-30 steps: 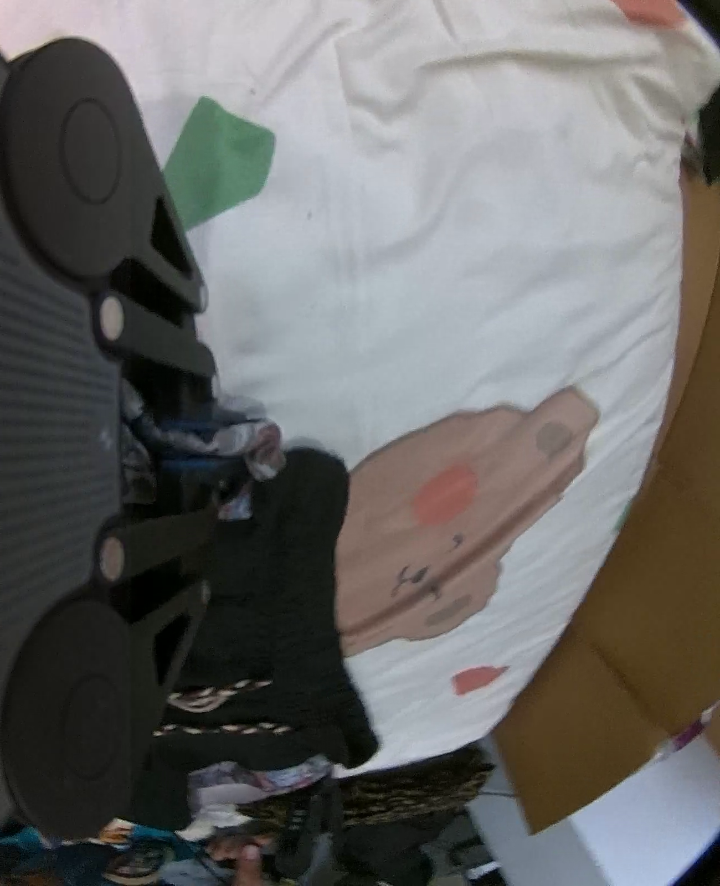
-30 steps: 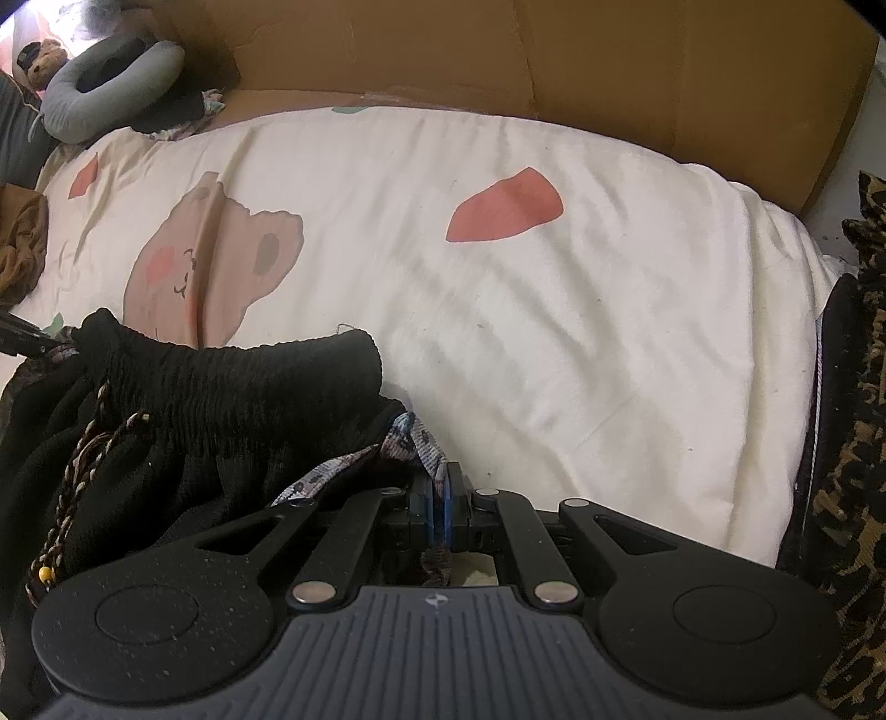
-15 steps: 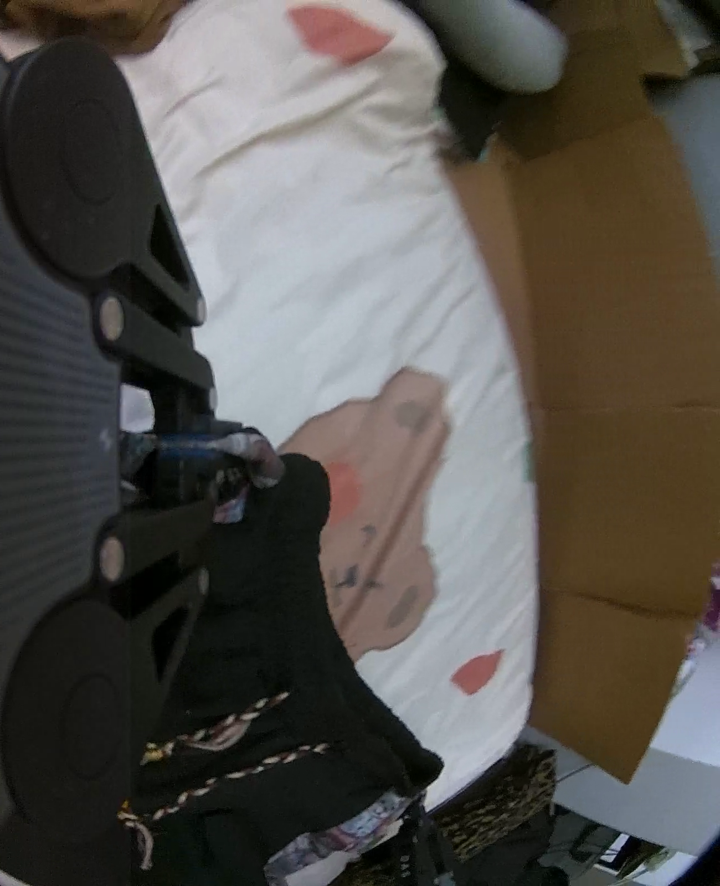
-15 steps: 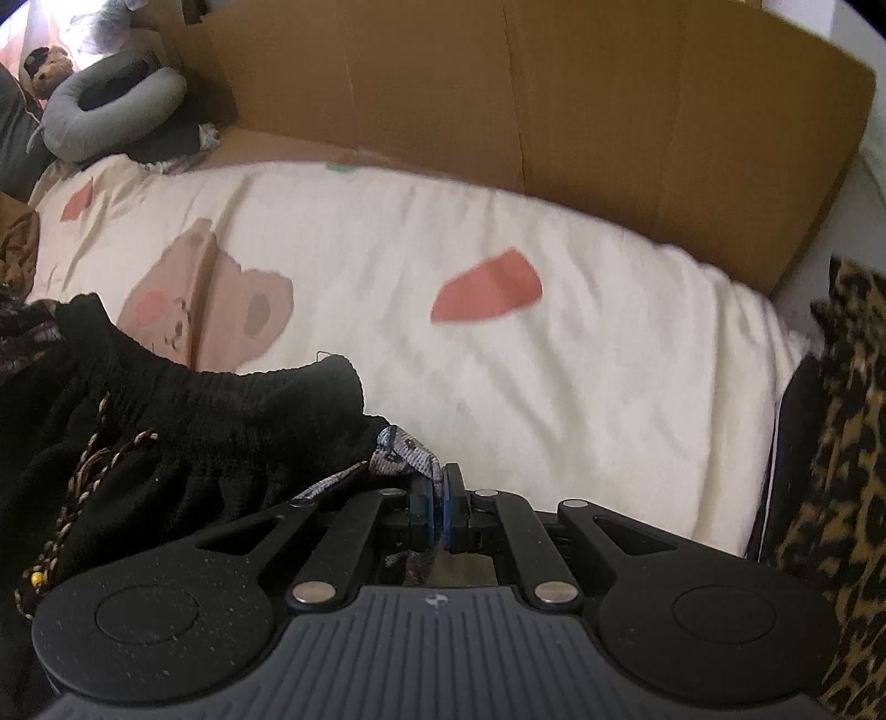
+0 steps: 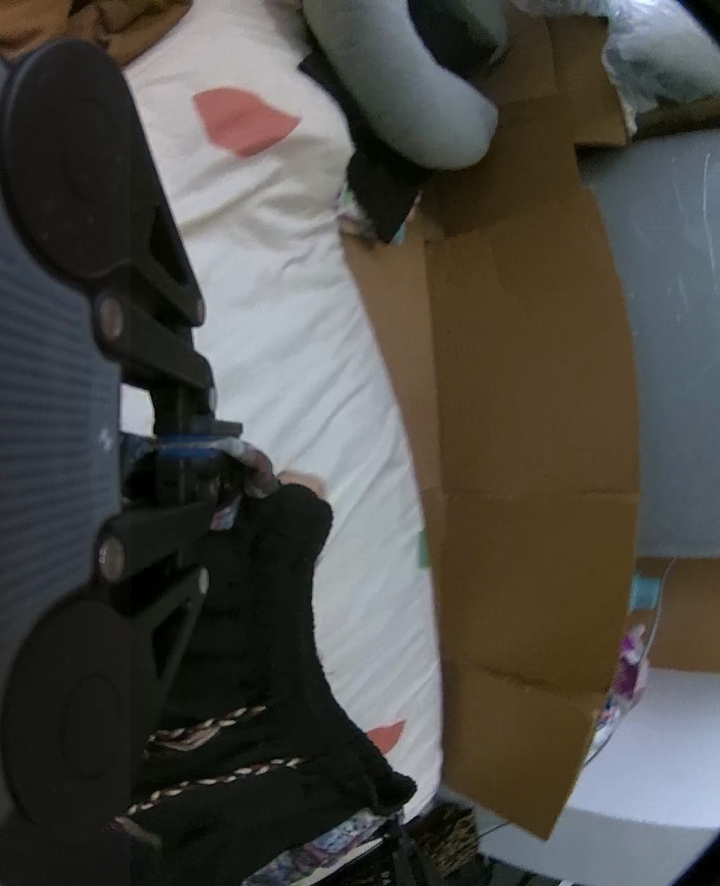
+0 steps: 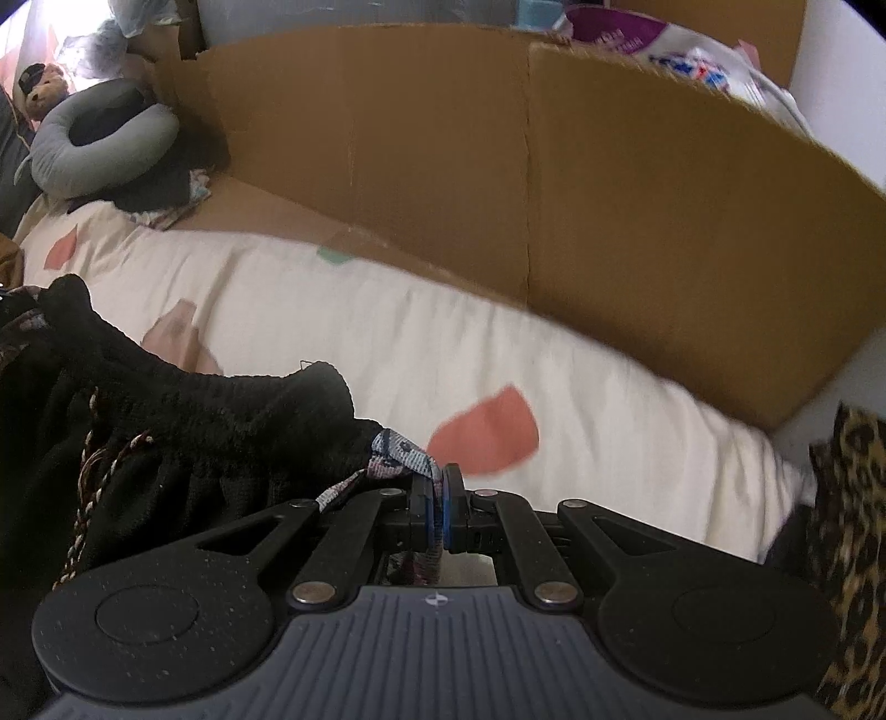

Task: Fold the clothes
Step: 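Lift the black hoodie by its lining with both grippers toward the cardboard box, then lower the hoodie onto the sheet and open both grippers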

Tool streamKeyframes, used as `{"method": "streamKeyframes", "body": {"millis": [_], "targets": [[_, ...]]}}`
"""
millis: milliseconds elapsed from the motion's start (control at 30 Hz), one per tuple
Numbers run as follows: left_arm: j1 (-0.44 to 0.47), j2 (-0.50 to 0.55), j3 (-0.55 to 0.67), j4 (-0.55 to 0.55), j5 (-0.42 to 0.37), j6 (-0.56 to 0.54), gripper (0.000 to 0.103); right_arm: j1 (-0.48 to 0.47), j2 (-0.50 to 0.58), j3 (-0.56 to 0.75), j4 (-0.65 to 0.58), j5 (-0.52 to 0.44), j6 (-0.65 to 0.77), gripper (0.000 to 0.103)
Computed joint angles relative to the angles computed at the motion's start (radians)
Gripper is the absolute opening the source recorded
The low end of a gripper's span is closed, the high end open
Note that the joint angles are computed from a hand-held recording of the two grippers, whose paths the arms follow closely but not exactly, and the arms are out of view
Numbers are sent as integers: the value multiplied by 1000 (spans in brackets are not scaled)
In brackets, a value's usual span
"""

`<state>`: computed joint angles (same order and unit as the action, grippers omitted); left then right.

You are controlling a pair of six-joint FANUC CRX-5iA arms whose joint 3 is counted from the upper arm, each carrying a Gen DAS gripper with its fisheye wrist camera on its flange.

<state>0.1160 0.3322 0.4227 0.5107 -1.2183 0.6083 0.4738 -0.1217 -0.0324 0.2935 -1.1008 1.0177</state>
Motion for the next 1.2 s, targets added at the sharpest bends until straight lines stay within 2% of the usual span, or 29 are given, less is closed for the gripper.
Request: {"method": "streamKeyframes", "body": {"millis": [567,1200], "targets": [[-22,149,204,-42,45,96,2,-29,221,242,43,-18,67,1],[-81,350,482,-140,12,173,3,-85,374,363,81,-39,136,1]]}}
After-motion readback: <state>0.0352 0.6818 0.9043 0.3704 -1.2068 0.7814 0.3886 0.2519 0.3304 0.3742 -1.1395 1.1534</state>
